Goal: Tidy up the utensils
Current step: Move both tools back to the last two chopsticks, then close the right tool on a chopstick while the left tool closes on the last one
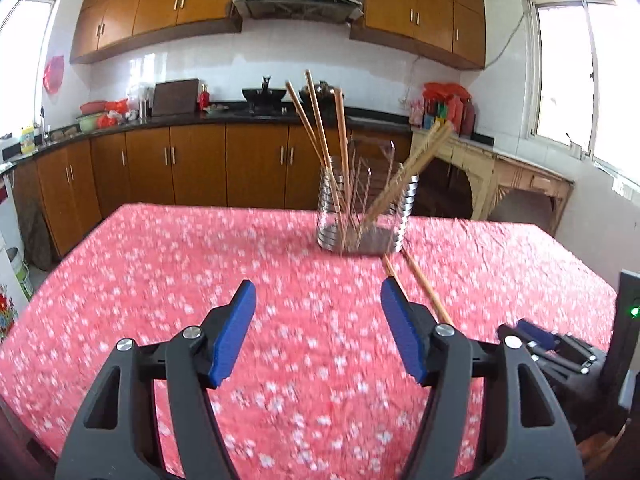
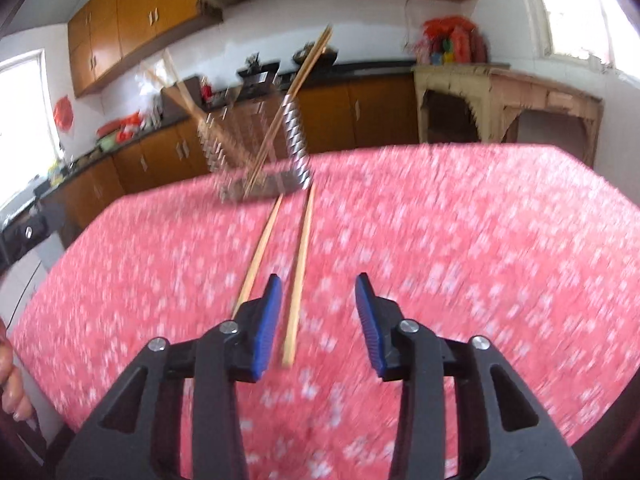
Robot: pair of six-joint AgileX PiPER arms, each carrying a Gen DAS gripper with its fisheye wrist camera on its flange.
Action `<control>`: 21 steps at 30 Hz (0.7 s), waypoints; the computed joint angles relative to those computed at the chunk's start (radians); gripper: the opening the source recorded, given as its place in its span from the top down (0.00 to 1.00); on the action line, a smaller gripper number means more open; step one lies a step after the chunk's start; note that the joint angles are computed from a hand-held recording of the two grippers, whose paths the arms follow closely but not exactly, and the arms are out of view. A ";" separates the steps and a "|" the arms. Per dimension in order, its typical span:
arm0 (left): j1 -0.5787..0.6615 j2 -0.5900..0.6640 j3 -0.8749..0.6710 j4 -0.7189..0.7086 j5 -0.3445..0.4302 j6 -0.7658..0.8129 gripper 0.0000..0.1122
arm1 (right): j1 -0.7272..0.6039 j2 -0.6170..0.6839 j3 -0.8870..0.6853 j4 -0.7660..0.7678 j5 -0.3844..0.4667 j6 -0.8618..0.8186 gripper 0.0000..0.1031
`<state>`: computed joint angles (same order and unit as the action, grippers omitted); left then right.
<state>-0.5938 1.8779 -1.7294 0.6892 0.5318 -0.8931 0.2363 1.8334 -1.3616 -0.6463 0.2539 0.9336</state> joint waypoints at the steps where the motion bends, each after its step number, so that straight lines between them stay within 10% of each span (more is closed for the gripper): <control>1: -0.002 0.001 0.011 0.000 -0.003 -0.008 0.42 | 0.008 0.004 0.010 -0.004 -0.001 0.005 0.69; 8: -0.006 -0.009 0.094 0.007 -0.015 -0.062 0.42 | 0.049 0.079 -0.052 0.106 0.082 -0.131 0.78; 21: -0.035 0.015 0.092 -0.087 -0.049 0.014 0.41 | 0.052 0.062 -0.007 -0.235 0.141 0.295 0.93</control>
